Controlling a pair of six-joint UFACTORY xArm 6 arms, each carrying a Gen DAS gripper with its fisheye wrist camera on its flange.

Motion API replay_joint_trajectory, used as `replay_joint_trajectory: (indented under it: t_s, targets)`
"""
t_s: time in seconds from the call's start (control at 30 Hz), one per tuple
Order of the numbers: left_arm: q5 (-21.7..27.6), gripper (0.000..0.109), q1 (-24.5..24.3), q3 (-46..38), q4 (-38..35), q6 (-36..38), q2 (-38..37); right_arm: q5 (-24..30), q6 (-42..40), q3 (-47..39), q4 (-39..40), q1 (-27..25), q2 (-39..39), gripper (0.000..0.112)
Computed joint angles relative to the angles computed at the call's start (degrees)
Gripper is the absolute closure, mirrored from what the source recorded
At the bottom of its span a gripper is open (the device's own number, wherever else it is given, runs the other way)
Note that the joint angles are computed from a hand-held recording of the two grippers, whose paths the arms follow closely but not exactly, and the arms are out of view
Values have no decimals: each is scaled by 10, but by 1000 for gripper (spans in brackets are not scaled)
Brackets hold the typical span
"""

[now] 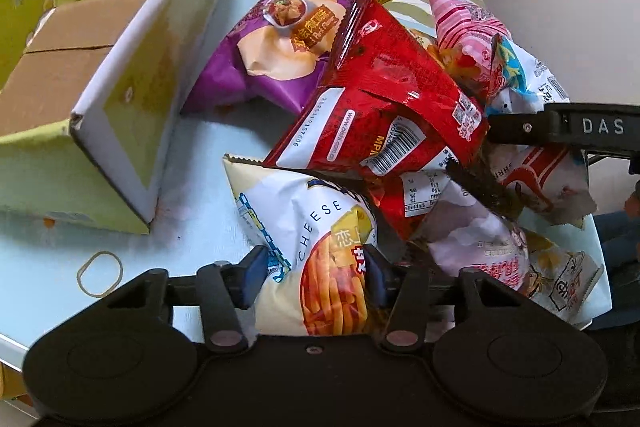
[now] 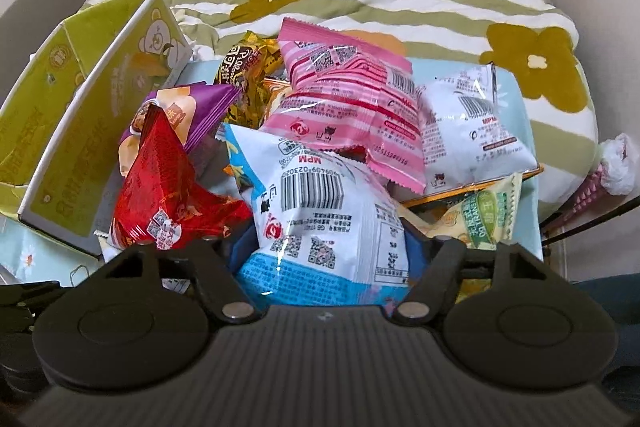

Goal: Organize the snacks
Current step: 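Grasp the white cheese snack bag with the left gripper while the right grasps the blue-white bag, then carry both bags into the yellow-green box and open both grippers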

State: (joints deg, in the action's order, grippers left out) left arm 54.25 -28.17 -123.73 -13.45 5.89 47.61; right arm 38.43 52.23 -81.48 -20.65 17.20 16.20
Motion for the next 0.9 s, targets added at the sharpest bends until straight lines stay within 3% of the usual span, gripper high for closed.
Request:
replay_joint_trajectory:
  t_s: [0.1, 0.4, 0.9]
  targets:
    - [24, 44, 2, -32, -2, -17, 22, 1, -1, 2, -2, 3, -1, 31]
    - [-12, 62, -1, 21, 1, -7, -17, -19, 27, 26, -20, 3, -22, 39]
    - [-95, 64, 10, 176, 30, -19, -157, -27, 54, 21, -62, 18, -55, 40]
